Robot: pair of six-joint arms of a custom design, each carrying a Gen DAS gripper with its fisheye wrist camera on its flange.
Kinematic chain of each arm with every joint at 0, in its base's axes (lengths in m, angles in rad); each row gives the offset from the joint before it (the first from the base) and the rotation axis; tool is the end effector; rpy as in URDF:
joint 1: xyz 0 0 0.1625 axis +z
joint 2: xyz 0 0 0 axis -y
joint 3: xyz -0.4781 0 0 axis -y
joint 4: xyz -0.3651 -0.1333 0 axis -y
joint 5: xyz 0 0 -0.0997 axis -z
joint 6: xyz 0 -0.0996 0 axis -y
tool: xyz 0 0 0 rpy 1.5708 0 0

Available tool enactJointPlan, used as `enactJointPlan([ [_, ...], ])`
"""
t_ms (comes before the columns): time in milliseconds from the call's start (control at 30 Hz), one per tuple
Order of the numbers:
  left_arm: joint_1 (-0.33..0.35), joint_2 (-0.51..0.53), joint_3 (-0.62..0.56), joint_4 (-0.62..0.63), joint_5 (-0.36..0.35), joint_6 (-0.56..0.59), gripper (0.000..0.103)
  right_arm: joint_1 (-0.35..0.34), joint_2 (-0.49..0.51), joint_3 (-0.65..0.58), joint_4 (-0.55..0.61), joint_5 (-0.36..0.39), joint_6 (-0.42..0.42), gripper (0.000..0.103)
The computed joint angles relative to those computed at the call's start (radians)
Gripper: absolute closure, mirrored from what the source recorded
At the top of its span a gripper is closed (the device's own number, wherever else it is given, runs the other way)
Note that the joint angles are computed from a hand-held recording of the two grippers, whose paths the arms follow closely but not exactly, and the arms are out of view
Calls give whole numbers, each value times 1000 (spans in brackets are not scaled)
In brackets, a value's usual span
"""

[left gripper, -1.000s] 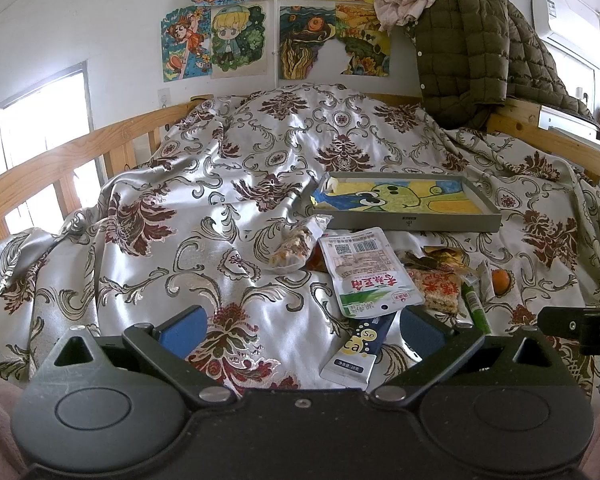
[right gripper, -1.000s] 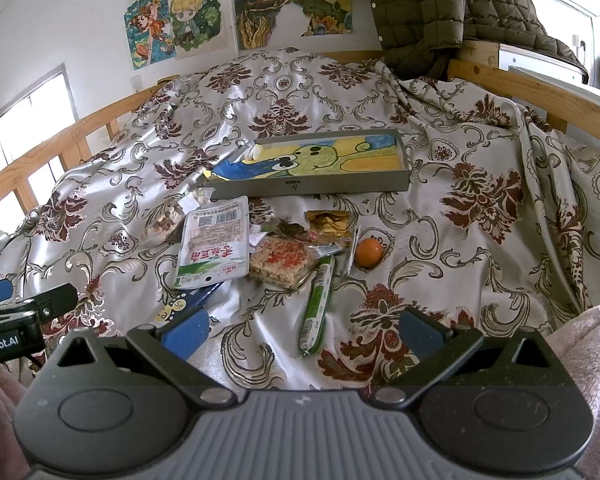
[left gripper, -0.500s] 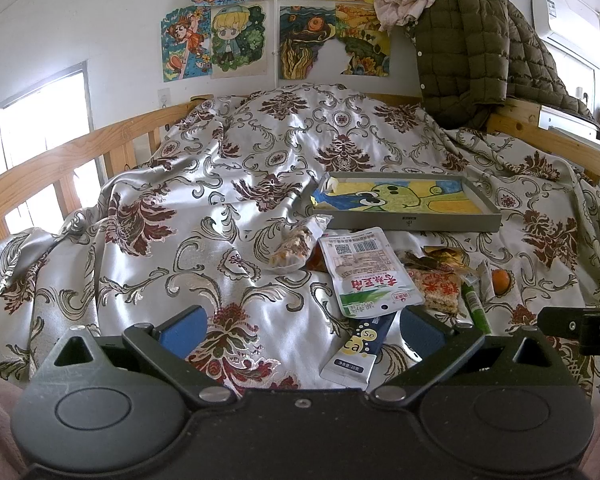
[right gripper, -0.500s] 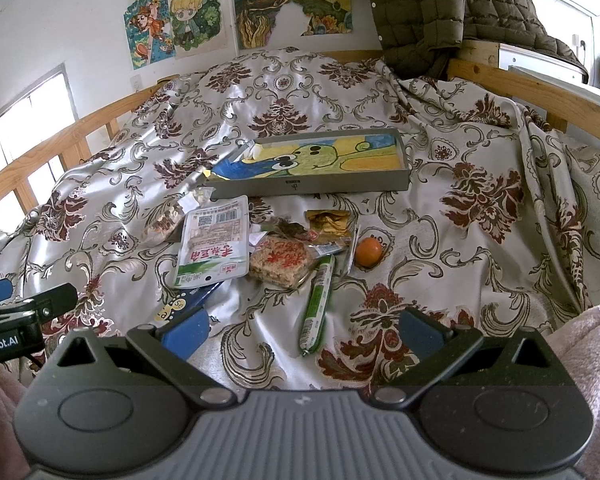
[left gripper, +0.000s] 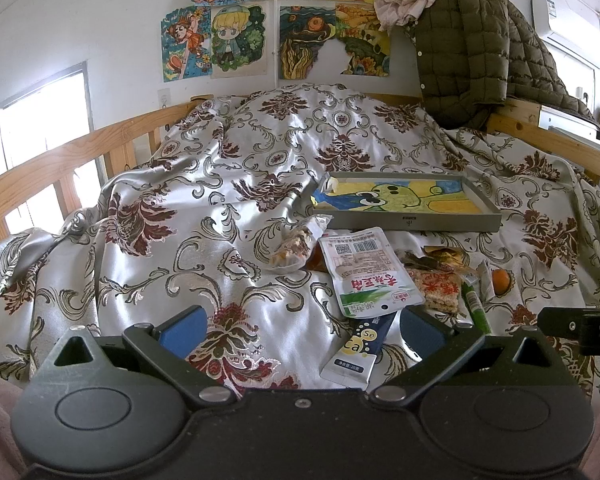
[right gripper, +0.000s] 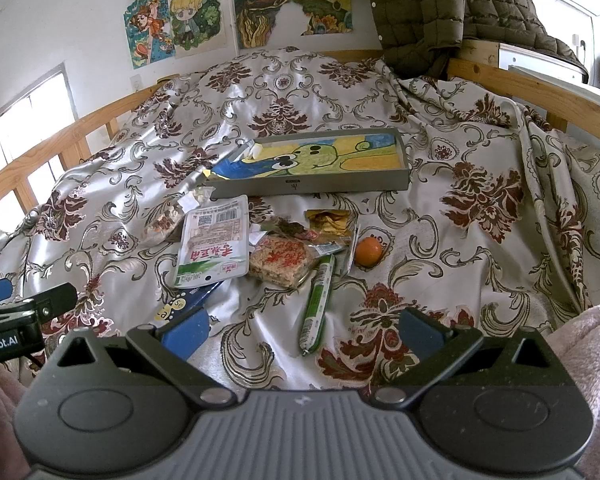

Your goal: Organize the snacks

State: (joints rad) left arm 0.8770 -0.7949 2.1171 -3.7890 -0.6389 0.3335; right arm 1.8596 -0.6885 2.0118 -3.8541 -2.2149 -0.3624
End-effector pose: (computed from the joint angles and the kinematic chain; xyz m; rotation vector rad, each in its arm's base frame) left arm -0.1771 -0.5464 0.1906 0.5918 2.0854 -1.1861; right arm 0.2359 -0.5361 0.1483 0.3474 -2.2439 1.1365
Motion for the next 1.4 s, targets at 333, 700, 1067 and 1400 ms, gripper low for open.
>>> enactJointPlan([
  [333,0,0,0,1,0,-1,1,1,1,-1,1,-1,1,0],
  [700,10,-11,6,14,-6,-8,1,-1,-13,-3,49,-2,35,0],
  [1067,37,-53,-27,220,-48,-141,1,8,-34,-39,225,-38,101,0],
  [1400,84,-66,-139,483,-96,-208,1,14,8,-154,359,-136,91,0],
])
